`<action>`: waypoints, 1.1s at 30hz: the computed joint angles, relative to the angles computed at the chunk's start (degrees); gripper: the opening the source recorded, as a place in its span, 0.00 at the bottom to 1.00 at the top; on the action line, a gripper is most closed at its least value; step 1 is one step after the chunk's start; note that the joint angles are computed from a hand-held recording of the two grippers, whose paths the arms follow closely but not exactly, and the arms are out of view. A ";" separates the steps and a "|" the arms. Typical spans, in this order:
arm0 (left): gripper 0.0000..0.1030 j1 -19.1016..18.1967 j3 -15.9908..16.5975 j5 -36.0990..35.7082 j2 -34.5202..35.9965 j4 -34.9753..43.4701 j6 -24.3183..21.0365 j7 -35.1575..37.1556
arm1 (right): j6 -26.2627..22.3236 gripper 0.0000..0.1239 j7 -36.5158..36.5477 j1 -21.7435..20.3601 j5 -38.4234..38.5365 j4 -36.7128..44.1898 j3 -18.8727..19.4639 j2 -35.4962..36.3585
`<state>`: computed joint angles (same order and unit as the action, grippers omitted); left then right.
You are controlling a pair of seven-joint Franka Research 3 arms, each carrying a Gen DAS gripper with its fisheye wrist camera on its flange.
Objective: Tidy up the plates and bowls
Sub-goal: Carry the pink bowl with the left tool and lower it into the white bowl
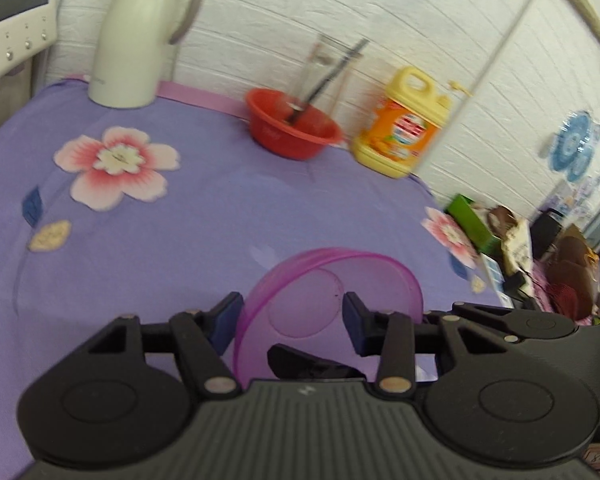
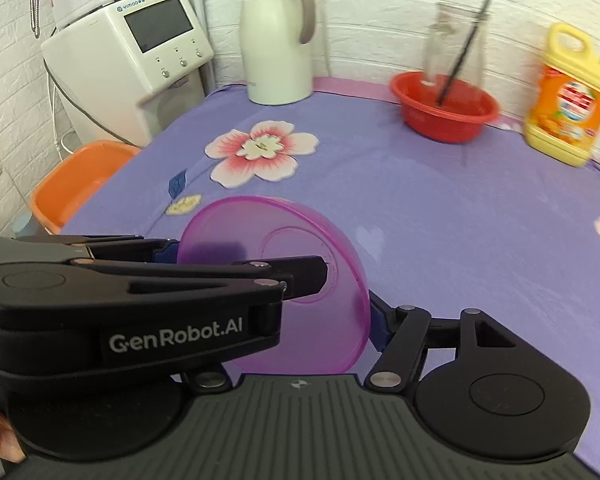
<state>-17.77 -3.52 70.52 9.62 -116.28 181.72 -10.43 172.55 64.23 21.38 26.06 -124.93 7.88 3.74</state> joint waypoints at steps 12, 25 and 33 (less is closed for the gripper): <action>0.41 -5.43 -8.13 13.83 -0.75 -0.14 -2.34 -14.81 | 3.63 0.83 10.24 -3.01 -7.35 -25.83 -1.80 -21.28; 0.70 -7.48 -8.33 11.59 -2.24 -1.85 -11.72 -7.03 | 14.04 0.83 4.97 10.70 0.09 -34.19 -16.33 -26.21; 0.71 -4.80 -10.88 22.34 -5.78 -3.79 -16.20 -18.34 | 28.01 0.83 12.38 29.16 -7.39 -39.06 -37.19 -28.28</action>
<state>-22.56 -14.40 92.86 3.84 -120.06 165.53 -28.77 200.55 76.61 50.53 18.67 -163.99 -29.30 -24.55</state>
